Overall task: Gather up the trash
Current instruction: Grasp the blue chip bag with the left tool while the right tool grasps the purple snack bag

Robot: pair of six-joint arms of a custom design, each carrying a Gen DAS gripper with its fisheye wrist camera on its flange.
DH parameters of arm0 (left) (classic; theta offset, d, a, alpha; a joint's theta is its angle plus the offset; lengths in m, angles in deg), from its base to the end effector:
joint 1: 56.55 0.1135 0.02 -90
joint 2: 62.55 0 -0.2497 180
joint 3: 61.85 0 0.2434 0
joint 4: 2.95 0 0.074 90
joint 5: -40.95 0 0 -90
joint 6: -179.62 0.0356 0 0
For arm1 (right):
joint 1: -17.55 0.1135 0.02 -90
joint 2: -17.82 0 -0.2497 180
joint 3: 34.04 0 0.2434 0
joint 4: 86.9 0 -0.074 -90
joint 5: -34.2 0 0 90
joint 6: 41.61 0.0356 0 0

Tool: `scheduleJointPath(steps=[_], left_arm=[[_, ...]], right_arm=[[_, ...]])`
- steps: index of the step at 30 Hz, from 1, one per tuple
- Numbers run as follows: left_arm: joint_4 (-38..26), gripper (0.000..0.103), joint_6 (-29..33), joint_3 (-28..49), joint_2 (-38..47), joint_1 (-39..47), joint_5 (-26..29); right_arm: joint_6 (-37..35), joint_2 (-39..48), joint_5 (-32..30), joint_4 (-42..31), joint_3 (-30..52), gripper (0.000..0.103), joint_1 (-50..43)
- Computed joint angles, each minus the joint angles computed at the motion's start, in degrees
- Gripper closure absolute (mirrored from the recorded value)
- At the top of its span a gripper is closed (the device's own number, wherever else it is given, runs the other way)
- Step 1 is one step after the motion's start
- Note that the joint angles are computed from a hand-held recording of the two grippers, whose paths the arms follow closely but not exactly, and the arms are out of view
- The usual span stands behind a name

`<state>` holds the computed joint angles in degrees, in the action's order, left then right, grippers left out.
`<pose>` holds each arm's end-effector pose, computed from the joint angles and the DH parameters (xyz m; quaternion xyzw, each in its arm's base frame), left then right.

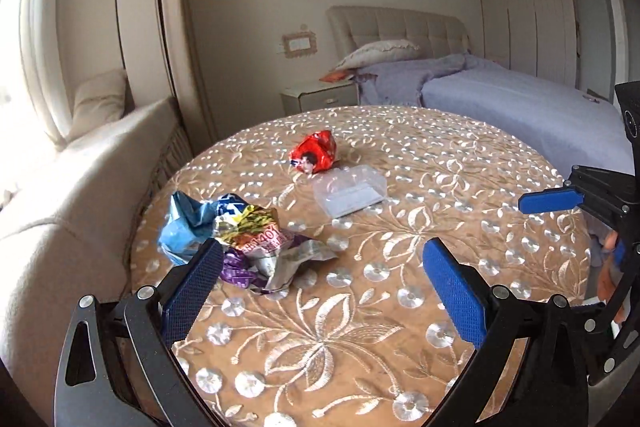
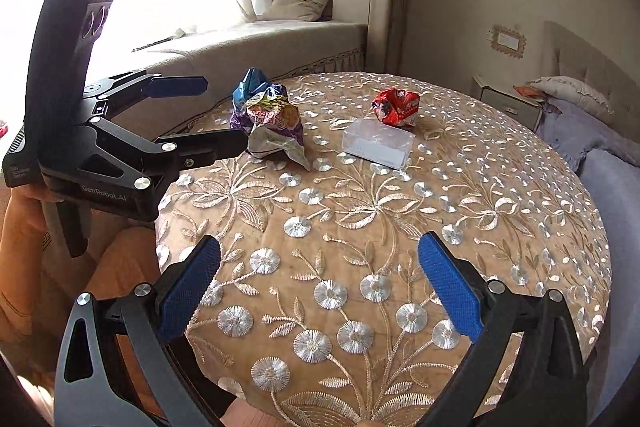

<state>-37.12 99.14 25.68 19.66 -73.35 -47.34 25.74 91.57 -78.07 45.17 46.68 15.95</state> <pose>0.3103 -0.0948 0.3306 0.2034 0.8365 -0.0451 0.5068 0.2728 0.0059 0.3127 -0.2419 0.8630 0.0863 0.4350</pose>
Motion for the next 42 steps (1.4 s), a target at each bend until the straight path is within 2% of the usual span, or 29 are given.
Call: scheduleJointPath(steps=[7,12,17,19,21,23,26,27,28,30,36,42], left_arm=[[1.1,0.005,-2.1,5.6,6.4,9.2,2.4],[1.0,0.005,-6.0,14.4,15.6,13.6,2.6],[-5.7,0.005,-8.0,27.7,26.9,15.9,2.9],[-7.0,0.005,-7.9,30.2,29.2,15.8,2.3],[-8.1,0.005,-7.0,32.1,30.9,15.7,2.4],[-9.7,0.005,-7.3,34.4,32.5,15.8,4.2],[-11.7,0.008,-7.1,37.6,34.7,16.0,7.0],[-12.2,0.023,-6.6,38.2,35.3,16.0,8.0],[-11.9,0.03,-6.8,37.9,35.2,15.9,9.0],[-10.5,0.031,-6.1,35.4,33.7,15.1,7.3],[-5.1,0.031,-7.7,21.7,23.3,14.7,9.5],[-1.8,0.031,-8.3,9.1,10.7,12.0,10.0]], right_arm=[[1.8,16.5,3.3,-1.4,14.8,0.005,9.7],[2.9,29.1,5.3,-4.9,27.7,0.005,13.9],[4.3,40.9,8.3,-9.6,41.7,0.005,16.6],[5.4,46.1,8.1,-14.2,48.9,0.005,16.7],[6.7,48.6,7.8,-16.1,52.2,0.005,16.5],[7.0,47.9,9.2,-14.2,50.3,0.02,16.5],[7.2,44.7,8.9,-11.5,45.4,0.03,15.8],[7.0,43.1,9.0,-10.8,43.2,0.031,15.5],[6.8,41.4,9.4,-9.8,40.8,0.032,15.3],[6.6,37.0,10.1,-7.6,35.0,0.033,14.6],[6.9,22.0,11.1,-2.1,18.0,0.033,11.1],[6.3,9.4,8.0,-1.8,6.7,0.032,5.3]])
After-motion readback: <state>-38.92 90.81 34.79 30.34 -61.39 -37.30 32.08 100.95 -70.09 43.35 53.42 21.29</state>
